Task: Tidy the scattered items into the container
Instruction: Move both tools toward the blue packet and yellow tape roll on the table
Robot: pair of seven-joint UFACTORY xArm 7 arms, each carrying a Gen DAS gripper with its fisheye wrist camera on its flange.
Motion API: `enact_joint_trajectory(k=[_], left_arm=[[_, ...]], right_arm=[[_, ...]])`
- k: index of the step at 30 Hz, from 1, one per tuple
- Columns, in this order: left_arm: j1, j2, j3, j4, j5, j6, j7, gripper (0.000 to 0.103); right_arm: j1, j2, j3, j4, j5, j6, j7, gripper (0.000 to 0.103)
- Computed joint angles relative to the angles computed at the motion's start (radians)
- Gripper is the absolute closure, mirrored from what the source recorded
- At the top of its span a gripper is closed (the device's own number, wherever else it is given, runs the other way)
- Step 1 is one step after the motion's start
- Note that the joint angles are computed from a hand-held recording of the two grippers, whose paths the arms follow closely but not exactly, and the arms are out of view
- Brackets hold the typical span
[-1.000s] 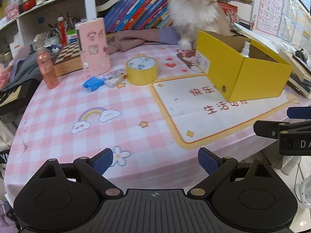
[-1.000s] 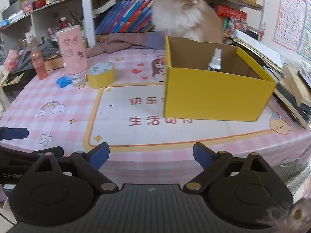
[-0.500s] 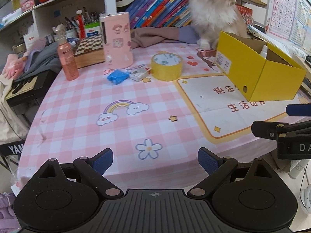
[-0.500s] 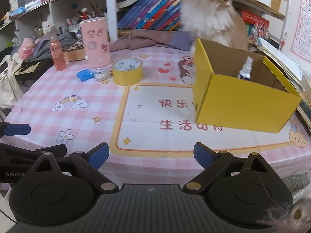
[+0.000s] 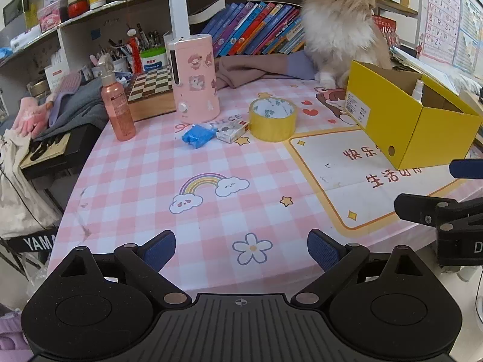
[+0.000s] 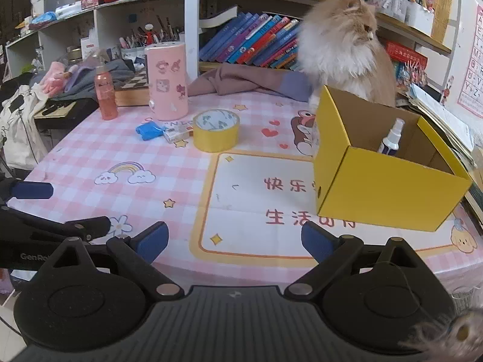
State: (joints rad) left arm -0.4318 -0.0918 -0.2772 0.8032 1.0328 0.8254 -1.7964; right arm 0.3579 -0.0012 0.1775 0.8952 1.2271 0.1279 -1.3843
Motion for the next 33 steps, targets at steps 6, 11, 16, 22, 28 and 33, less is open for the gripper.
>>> enact_joint_trajectory(k=[6, 11, 16, 22, 28, 33], left_arm=[[-0.001, -0.015, -0.005, -0.008, -0.01, 0.034, -0.002, 0.007], [0.008, -0.018, -0.004, -0.013, -0.007, 0.054, -0.012, 0.007], [0.025, -0.005, 0.01, -0.012, 0.02, 0.056, -0.028, 0.007], [0.058, 0.032, 0.048, 0.005, 0.058, 0.023, -0.023, 0.007], [0.094, 0.089, 0.097, 0.047, 0.094, -0.013, 0.003, 0.007], [0.126, 0.154, 0.146, 0.101, 0.134, -0.063, 0.038, 0.007]], right_arm=[[0.002, 0.012, 0.006, 0.025, 0.059, 0.018, -0.059, 0.007], [-0.001, 0.037, 0.016, 0.055, 0.076, 0.043, -0.098, 0.007], [-0.009, 0.089, 0.032, 0.104, 0.036, 0.051, -0.079, 0.007], [-0.033, 0.194, 0.063, 0.205, -0.097, 0.042, 0.034, 0.007], [-0.032, 0.346, 0.072, 0.358, -0.307, 0.032, 0.211, 0.007], [0.002, 0.48, 0.042, 0.511, -0.482, 0.039, 0.362, 0.007]])
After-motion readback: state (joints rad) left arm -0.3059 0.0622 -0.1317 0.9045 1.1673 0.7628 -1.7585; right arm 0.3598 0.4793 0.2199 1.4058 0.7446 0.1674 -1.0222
